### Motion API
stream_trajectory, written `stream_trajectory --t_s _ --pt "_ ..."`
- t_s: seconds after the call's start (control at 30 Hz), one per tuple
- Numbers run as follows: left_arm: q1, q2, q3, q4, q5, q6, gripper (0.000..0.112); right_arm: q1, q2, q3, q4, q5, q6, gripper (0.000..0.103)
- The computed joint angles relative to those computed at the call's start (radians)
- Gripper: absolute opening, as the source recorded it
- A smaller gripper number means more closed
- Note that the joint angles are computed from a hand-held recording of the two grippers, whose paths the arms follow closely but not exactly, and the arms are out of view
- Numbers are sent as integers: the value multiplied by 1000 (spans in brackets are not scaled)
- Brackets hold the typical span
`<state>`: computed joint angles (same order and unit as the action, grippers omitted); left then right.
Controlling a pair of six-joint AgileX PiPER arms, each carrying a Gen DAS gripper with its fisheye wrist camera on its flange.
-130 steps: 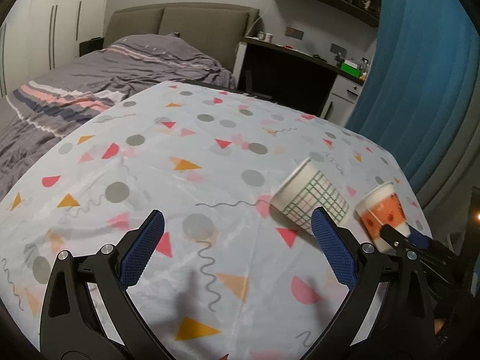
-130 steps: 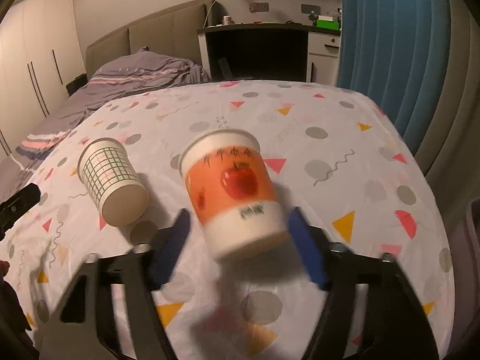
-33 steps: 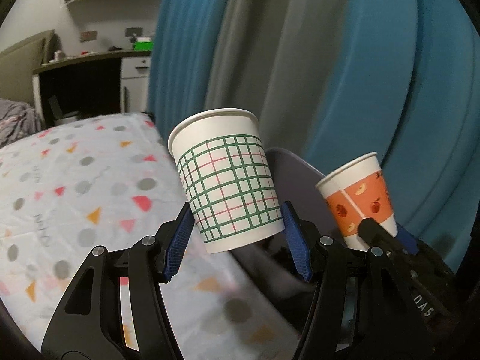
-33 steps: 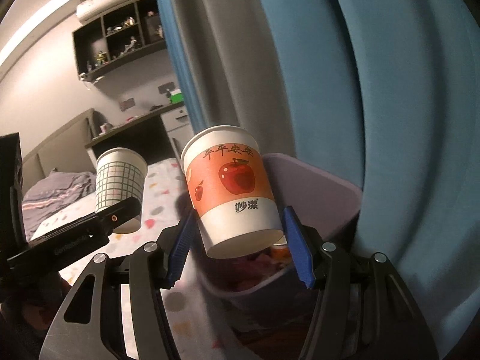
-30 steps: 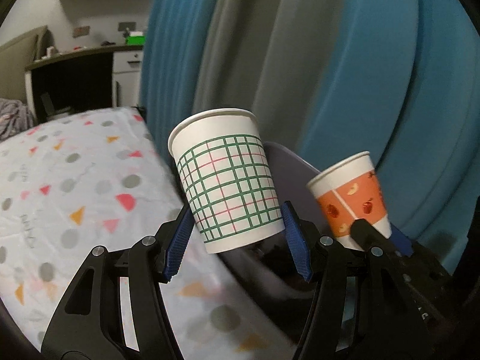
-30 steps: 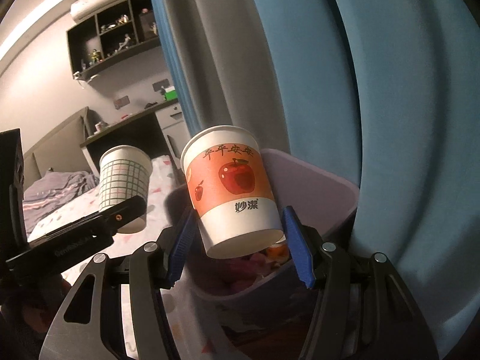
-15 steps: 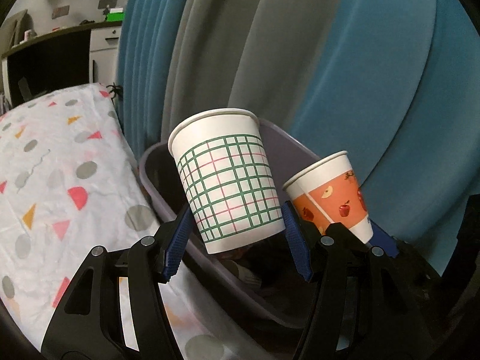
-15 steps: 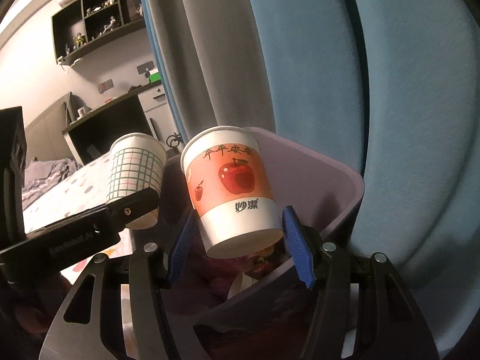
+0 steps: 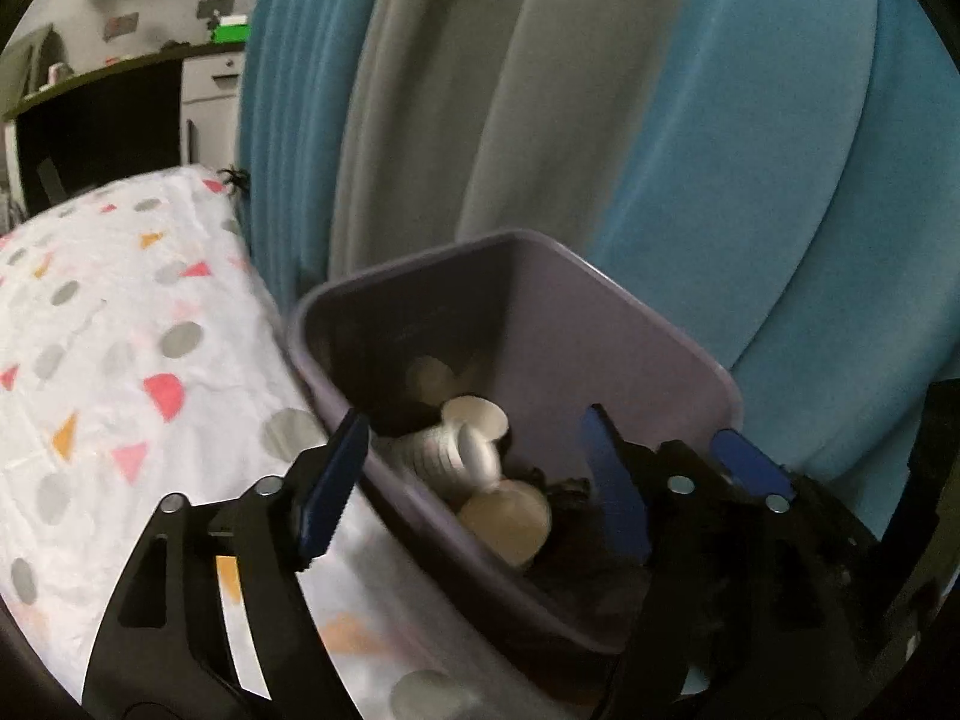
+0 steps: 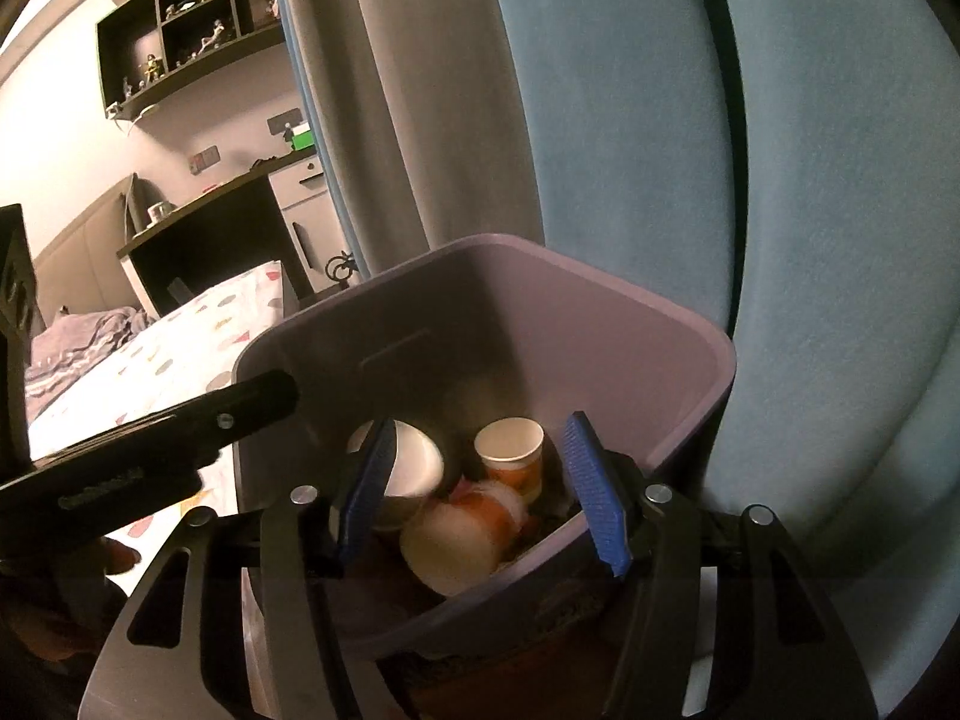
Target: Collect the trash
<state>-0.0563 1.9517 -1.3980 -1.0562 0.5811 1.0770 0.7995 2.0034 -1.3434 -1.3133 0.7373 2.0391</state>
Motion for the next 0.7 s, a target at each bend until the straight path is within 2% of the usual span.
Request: stream_trajectory --t_s 0.23,0.33,0.43,0.5,0.53,0.6,0.67,0.7 --pt "10 -128 149 3 -203 63 90 62 -29 23 -19 90 15 78" --pt "37 -216 259 -132 -259 218 96 106 -36 20 -10 146 -8 85" --pt "80 -285 332 -234 -259 316 97 153 -50 28 -21 200 2 89" --pt "99 -337 380 -265 -282 345 97 181 -61 30 -19 230 2 92" --pt "109 -365 406 -274 -299 359 97 193 -64 33 -21 242 8 96" --pt "139 -431 472 -362 -322 454 97 227 -66 31 -27 283 21 97" --pt "186 -481 519 -428 -295 525 97 255 -59 12 -11 308 6 97" --pt "216 -508 540 -415 -276 516 97 272 -54 -1 -4 321 -2 97"
